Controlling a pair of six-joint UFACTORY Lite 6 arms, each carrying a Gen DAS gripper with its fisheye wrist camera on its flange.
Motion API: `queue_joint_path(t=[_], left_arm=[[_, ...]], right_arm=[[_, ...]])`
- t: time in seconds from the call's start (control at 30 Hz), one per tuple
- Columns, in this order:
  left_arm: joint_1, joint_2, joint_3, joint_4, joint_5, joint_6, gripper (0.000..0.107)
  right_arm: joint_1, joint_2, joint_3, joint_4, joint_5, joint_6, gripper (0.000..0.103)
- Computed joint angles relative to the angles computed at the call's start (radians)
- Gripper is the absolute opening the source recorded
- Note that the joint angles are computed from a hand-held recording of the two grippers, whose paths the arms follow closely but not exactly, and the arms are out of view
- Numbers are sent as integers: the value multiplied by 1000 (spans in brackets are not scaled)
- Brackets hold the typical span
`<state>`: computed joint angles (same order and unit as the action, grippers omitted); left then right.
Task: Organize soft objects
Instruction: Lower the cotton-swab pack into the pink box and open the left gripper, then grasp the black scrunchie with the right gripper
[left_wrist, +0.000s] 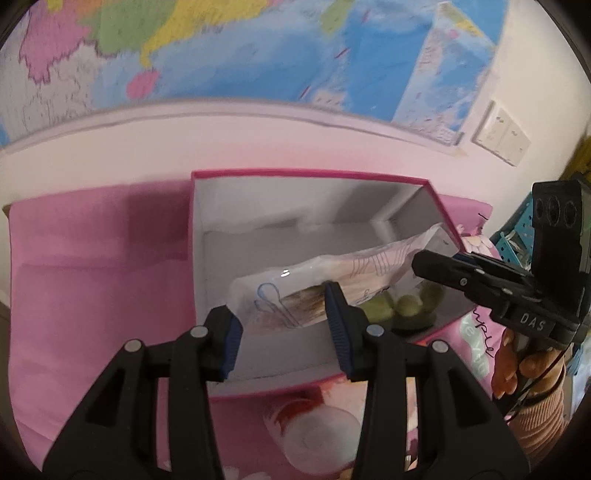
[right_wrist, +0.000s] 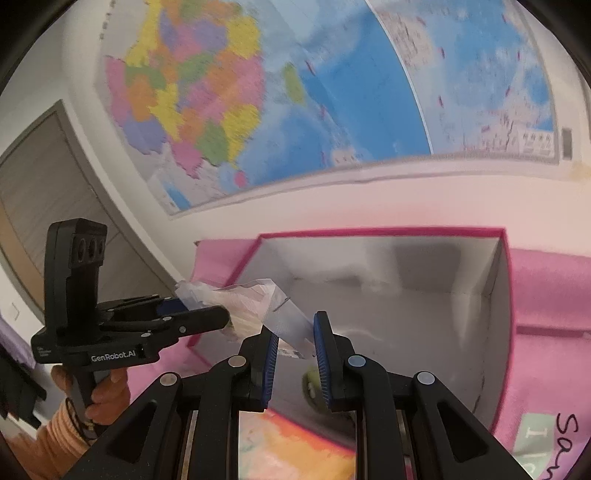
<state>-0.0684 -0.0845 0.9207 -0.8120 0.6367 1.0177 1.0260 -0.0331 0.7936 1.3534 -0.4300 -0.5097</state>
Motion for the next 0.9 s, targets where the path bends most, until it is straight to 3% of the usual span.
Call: queue_joint_path(t=[0.1, 0.2, 0.47, 0.63, 0.77, 0.9], left_arm=[[-27, 45, 27, 71, -65, -112, 45], [-29, 69, 46, 118, -89, -194, 45], [0, -85, -89, 37, -135, -51, 45], [68, -242, -173, -67, -63, 108, 46], [138, -454, -268, -113, 55, 190, 55], [236, -632, -333, -134, 224, 247, 57]], right_arm=[[-57, 69, 45, -17, 61, 23, 23], [-72, 124, 98, 117, 55, -100, 34], [28, 56, 48, 239, -65, -200, 37], [106, -13, 3, 265, -129, -202, 39], [214, -107, -50, 284, -227, -186, 40], [352, -182, -86, 329, -361, -182, 46]])
